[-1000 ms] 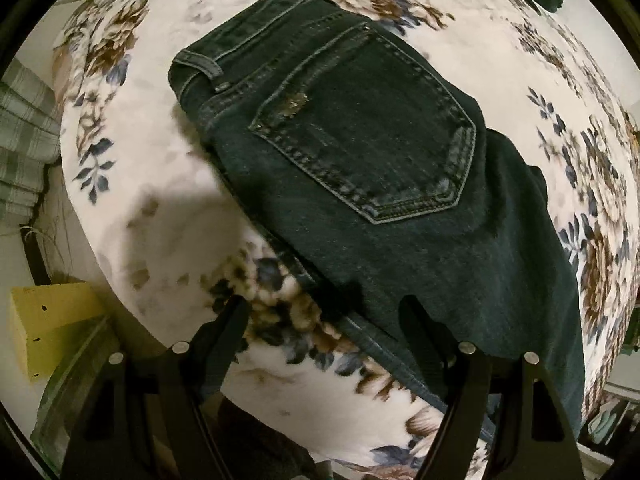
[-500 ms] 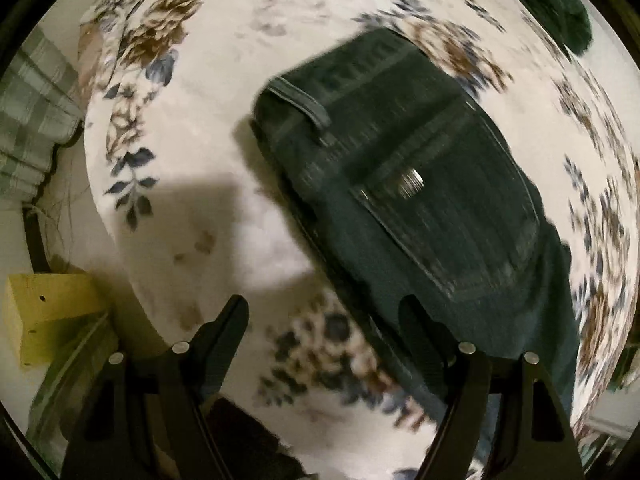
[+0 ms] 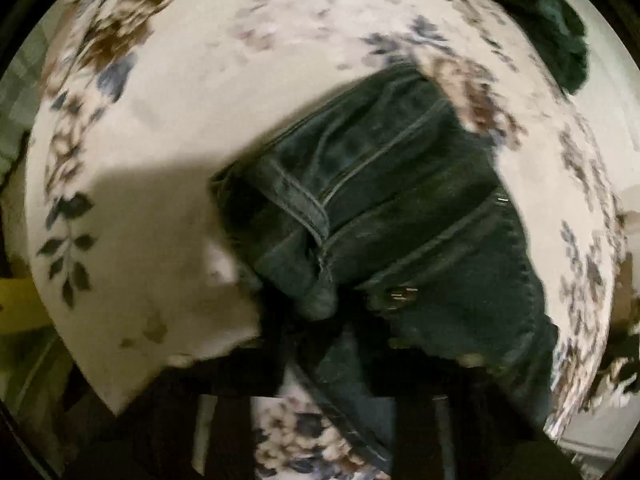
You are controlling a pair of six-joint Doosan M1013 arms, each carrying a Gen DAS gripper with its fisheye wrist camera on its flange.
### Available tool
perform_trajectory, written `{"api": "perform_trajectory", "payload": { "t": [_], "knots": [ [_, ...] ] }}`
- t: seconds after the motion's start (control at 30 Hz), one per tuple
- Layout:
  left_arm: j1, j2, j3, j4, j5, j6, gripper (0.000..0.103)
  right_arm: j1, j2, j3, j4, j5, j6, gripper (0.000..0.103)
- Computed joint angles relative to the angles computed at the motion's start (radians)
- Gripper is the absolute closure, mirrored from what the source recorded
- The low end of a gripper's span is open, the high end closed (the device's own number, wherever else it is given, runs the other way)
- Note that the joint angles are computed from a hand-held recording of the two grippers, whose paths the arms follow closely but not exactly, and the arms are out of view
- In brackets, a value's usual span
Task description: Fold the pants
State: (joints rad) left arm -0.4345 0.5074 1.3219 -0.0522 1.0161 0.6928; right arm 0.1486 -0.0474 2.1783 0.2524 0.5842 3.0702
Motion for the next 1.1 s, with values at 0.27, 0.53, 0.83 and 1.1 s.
{"api": "perform_trajectory", "payload": {
  "t": [0.27,0.53,0.83,1.1],
  "knots": [
    [0.021,-0.031,0.008,-0.03,0.028,0.061,0.094,0.064,-0.003,-0.084,-0.213,0.152,0.125,0.101],
    [0.029,-0.033,0.022,-0.067,0.053,0.112,0.093,0.062,-0.006,-0.092,-0.162,0.237,0.069,0.101],
    [0.019,-0.059,-0.014,-0.04,0.131,0.159,0.065,0.004,0.061,-0.21,-0.013,0.377,-0.257,0.057],
    [0.001,0.011,-0.094,0.105,0.116,0.156,0.015,0.019,0.343,-0.579,0.226,0.388,-0.832,0.041]
  ]
}}
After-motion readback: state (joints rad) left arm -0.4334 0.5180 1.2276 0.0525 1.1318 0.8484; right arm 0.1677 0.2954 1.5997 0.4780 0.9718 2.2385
